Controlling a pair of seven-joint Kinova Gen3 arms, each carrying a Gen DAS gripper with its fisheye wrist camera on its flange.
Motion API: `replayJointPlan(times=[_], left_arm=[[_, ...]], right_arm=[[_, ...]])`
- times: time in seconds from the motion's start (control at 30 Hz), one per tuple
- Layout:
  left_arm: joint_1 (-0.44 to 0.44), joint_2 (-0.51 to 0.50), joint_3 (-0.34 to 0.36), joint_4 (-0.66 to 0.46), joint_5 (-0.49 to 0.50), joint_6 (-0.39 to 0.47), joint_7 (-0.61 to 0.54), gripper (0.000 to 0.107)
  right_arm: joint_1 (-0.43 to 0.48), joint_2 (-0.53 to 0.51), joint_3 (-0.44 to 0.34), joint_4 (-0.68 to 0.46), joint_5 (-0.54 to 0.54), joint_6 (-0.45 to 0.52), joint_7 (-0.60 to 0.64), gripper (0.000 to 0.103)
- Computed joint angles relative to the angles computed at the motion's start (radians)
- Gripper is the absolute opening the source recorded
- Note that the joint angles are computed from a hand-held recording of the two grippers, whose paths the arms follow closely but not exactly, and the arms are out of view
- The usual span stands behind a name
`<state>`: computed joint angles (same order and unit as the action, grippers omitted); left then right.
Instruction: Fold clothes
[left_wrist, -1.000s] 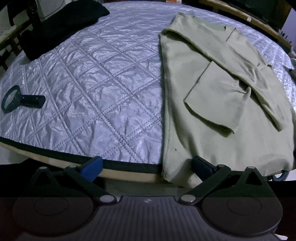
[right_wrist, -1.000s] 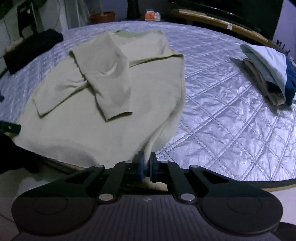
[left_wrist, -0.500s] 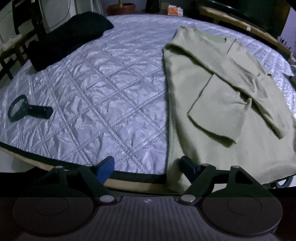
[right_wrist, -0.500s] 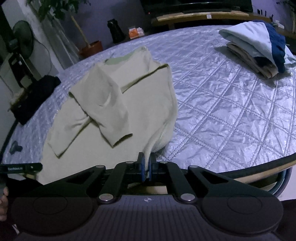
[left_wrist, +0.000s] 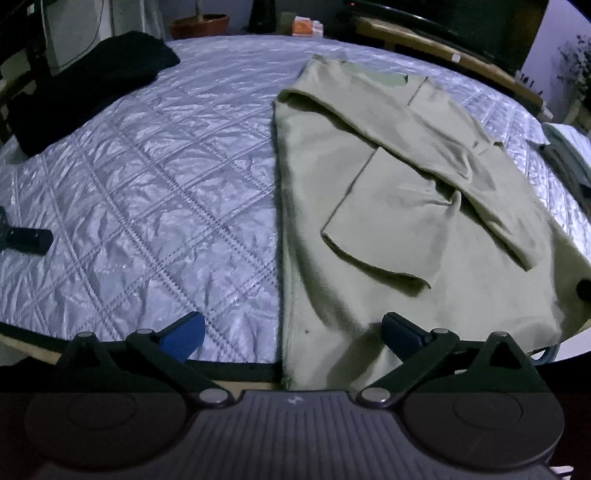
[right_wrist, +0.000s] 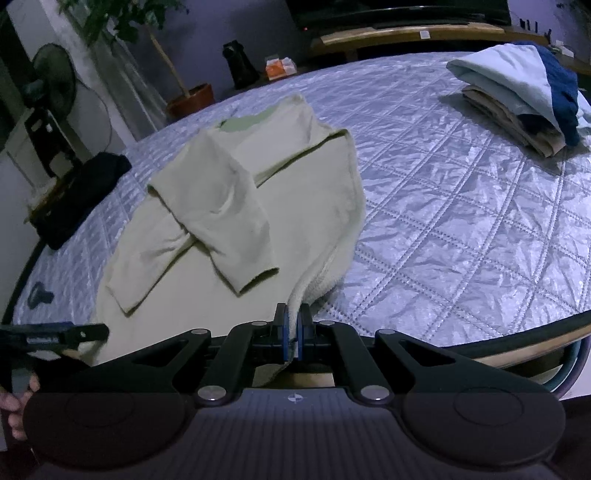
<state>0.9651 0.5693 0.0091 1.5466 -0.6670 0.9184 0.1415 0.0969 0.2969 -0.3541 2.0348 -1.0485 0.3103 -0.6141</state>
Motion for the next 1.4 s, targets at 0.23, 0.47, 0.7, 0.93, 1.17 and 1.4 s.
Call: replayJointPlan(times=[0.23, 0.47, 0.7, 0.93, 1.17, 1.4], left_arm=[[0.022, -0.084, -0.051, 0.145, -0.074, -0.172, 0.226, 0.004], [0.034, -0.117, -0.049, 0.200, -0.184, -0.238, 0.351, 0.002], [0.038, -0.148, -0.038, 0.236, -0.239, -0.218, 0.520, 0.001], [-0.030, -0.194, 0.043, 0.308, -0.336, -0.262, 0.792, 0.001], [0.085, -0.232, -0.074, 0.383, -0.421, -0.319, 1.076, 0.001], [0.021, -0.254, 0.020, 0.422, -0.573, -0.294, 1.305, 0.001]], right_arm=[[0.033, 0.003, -0.019, 0.010, -0.098, -0.006, 0.052, 0.005], [0.023, -0.003, 0.009, 0.021, -0.209, 0.007, 0.126, 0.005], [-0.003, -0.016, 0.059, 0.038, -0.355, 0.042, 0.227, 0.005], [-0.018, -0.020, 0.156, 0.040, -0.441, 0.149, 0.134, 0.005], [-0.064, -0.038, 0.237, 0.045, -0.406, 0.201, 0.030, 0.005], [-0.044, -0.084, 0.276, 0.066, -0.406, 0.269, 0.026, 0.005]])
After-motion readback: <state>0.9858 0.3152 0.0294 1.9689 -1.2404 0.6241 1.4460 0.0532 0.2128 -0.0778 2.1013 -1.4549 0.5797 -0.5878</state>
